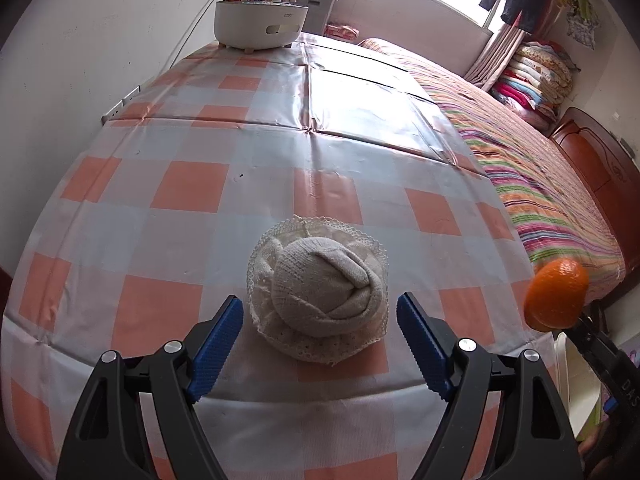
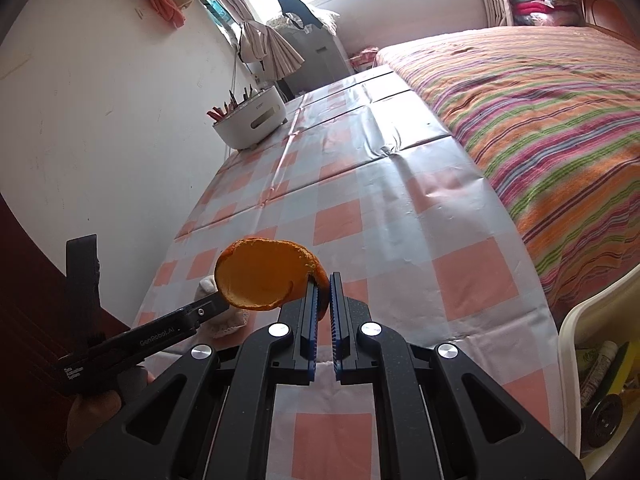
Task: Collect trash
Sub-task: 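Grasp the orange peel with the right gripper while the left gripper grasps the white hat, then carry the peel and hat to the cream bin and release both inside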
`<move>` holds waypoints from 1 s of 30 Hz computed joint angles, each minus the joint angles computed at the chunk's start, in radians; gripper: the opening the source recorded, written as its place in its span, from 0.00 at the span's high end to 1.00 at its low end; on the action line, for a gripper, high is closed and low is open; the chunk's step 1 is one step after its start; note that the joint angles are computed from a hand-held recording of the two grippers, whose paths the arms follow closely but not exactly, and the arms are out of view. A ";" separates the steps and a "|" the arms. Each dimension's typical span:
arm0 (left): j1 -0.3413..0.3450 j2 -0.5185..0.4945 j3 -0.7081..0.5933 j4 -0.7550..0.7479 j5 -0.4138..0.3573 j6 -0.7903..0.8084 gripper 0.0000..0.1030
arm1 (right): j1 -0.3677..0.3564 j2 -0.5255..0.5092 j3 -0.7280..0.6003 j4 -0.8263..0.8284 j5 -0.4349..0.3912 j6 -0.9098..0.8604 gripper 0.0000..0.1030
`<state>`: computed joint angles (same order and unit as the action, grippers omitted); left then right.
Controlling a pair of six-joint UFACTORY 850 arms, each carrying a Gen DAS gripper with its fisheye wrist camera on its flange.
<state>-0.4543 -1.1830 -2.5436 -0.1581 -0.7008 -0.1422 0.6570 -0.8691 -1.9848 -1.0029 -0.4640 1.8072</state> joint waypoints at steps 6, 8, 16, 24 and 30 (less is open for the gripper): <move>-0.015 0.019 0.044 0.055 0.069 0.003 0.45 | -0.001 0.061 0.096 -0.113 0.001 0.139 0.95; -0.020 0.024 0.056 0.082 0.082 -0.021 0.48 | -0.001 0.074 0.115 -0.135 -0.002 0.168 0.95; -0.026 0.083 0.156 0.009 0.138 0.036 0.51 | 0.009 0.119 0.178 -0.209 -0.024 0.253 0.95; -0.056 0.148 0.247 -0.070 0.187 0.152 0.51 | 0.015 0.184 0.274 -0.283 -0.051 0.341 0.95; -0.077 0.190 0.300 -0.160 0.215 0.259 0.51 | 0.023 0.236 0.346 -0.316 -0.086 0.379 0.95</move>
<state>-0.5316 -0.9934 -2.2436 -0.3176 -0.4854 0.1173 0.6803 -0.6331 -1.6391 -1.3187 -0.5502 2.1859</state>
